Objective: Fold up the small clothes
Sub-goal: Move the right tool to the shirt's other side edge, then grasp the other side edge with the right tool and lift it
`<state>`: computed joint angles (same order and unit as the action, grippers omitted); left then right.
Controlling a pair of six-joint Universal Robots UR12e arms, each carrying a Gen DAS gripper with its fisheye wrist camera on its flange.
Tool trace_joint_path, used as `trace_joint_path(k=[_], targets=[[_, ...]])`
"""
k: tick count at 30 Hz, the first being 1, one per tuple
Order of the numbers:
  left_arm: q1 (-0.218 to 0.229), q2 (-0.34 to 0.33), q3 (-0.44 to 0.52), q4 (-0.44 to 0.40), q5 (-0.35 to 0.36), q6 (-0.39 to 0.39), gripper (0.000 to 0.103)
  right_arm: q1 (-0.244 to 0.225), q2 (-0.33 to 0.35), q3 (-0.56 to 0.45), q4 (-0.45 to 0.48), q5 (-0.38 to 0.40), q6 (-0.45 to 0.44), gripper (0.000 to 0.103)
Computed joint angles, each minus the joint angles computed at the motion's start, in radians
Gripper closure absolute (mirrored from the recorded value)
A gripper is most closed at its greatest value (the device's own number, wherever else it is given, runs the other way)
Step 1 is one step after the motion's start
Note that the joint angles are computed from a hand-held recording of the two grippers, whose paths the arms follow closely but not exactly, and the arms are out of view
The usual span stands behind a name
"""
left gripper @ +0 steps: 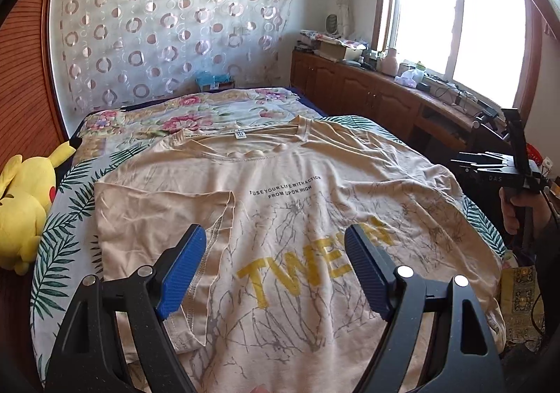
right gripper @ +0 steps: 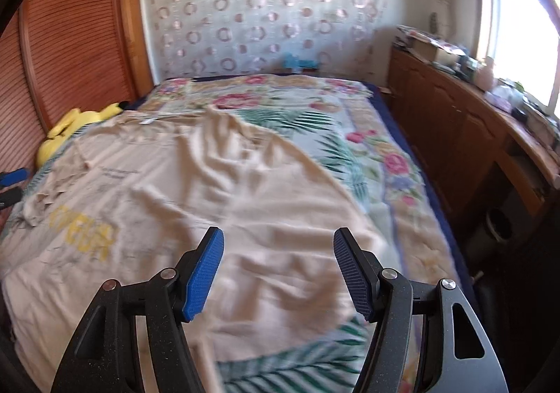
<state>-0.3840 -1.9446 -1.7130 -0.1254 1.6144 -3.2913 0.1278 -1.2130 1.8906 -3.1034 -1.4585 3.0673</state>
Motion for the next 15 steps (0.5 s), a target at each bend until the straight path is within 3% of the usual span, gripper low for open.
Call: trace_joint_path(k=[5, 15], targets=[[-0.005, 0.001, 0.002, 0.010, 0.006, -0.004, 0.021, -0.044, -0.001, 0.016, 0.043, 0.003, 0.046, 0.036], [-0.009, -0.002, -0.001, 0.010, 0.014, -0.018, 0.021, -0.065, 0.002, 0.000, 0.138, 0.077, 0.031, 0.039]])
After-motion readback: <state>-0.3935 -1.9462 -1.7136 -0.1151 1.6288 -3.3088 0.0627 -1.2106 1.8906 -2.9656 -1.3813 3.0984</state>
